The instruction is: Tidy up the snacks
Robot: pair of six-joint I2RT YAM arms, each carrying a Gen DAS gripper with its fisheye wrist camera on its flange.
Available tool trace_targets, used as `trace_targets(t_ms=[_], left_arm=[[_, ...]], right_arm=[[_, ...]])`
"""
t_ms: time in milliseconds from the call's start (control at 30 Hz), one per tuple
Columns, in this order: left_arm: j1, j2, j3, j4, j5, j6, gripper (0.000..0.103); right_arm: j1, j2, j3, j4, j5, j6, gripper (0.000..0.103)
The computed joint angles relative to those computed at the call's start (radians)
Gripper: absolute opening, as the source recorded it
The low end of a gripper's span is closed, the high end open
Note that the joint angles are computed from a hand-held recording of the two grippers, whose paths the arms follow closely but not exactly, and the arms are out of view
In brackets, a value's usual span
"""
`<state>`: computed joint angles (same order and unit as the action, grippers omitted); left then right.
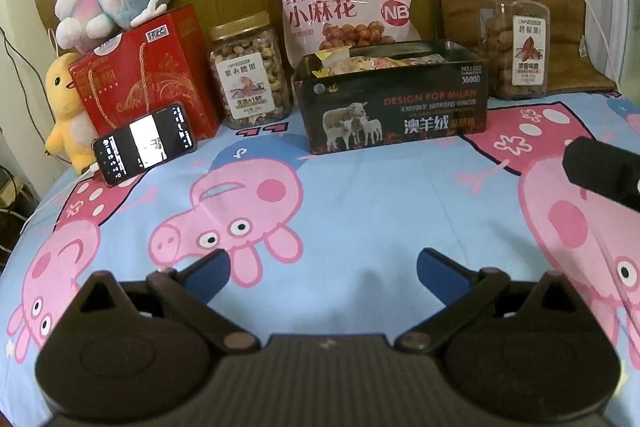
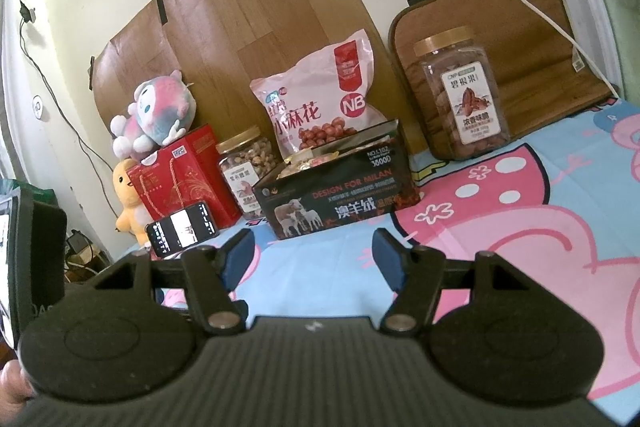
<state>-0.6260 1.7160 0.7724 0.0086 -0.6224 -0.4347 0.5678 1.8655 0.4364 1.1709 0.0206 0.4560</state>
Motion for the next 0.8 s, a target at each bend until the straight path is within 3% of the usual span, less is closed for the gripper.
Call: trace_targets(t_ms=[800], left_arm=[[0.005,0.006,0.001,-0.009,0.009,0.000,0.103]], right_arm=[[-0.005,0.011,0.000,0.012,0.001,0.003,0.070]])
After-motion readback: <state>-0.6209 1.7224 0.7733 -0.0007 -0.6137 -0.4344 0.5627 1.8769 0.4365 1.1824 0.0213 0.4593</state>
